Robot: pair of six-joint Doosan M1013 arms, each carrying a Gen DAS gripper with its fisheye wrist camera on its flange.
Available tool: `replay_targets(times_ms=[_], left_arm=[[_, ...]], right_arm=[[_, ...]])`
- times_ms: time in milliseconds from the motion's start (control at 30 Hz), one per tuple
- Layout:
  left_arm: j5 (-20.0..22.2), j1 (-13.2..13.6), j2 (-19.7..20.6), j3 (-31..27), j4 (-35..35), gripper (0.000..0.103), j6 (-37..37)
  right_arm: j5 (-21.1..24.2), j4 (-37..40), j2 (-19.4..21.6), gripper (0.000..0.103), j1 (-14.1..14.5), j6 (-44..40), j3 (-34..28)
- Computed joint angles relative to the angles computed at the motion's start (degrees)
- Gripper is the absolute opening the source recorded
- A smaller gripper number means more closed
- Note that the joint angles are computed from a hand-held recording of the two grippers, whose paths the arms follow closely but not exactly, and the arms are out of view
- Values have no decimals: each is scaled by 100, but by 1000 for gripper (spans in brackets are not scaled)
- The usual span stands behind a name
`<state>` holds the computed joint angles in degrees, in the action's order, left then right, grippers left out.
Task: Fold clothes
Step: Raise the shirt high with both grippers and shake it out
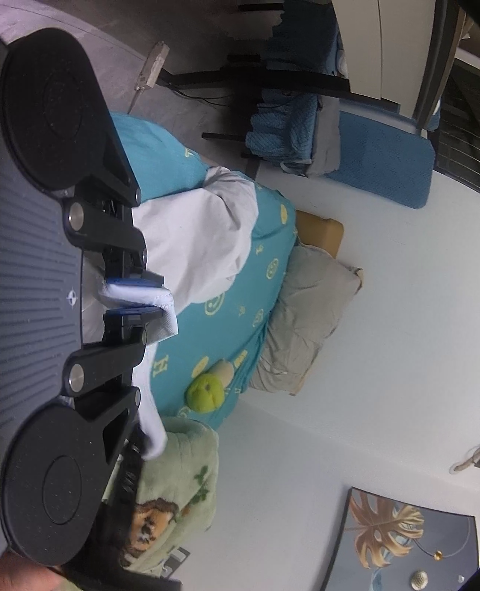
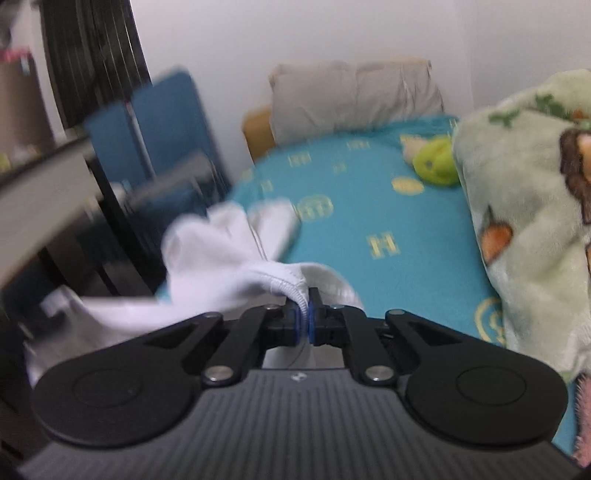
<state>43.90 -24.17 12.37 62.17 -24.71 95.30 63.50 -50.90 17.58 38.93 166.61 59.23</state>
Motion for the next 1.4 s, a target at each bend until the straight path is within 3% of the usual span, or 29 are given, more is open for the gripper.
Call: replay_targets(times_ms=[267,400,567,700,833,967,1067,1100,1133,1267,1333,1400], left_arm=[[18,-215,-28,71,711,56,-67],[-53,-328,2,87,1046,59,-140],[-398,-511,-36,220,1708,68,-264],[-827,-580,-98,355,1754,75,-148],[-1109,-601,-128,436,1576,77,16],[-1297,-481,-156,524,421,79,580],[-1372,-423,-174,567,-53,79,693],[-1346,-411,-157,545,12,79,423],[-1312,-409,-138,512,159,79,77],[-431,-380,80,124,1557,76,-1913],[205,-382,200,-112,2015,77,-2299],[1142,-468,363,-457,2637,77,-2240]], right_arm=[[-442,-416,-88,7,83,212,63],[-794,-733,-157,7,124,515,141],[-1324,-1404,-312,7,154,1179,358],[-1766,-1898,-423,7,139,1662,524],[-2117,-2093,-465,7,133,1681,577],[-2580,-1954,-473,7,86,1432,596],[-2775,-1797,-454,7,95,1102,567],[-2827,-1746,-445,7,99,994,554],[-2732,-1804,-420,7,126,988,519],[-2161,-2040,-318,7,218,1170,390],[-1576,-2233,-267,7,256,1535,344],[-994,-2354,-204,7,283,1832,276]])
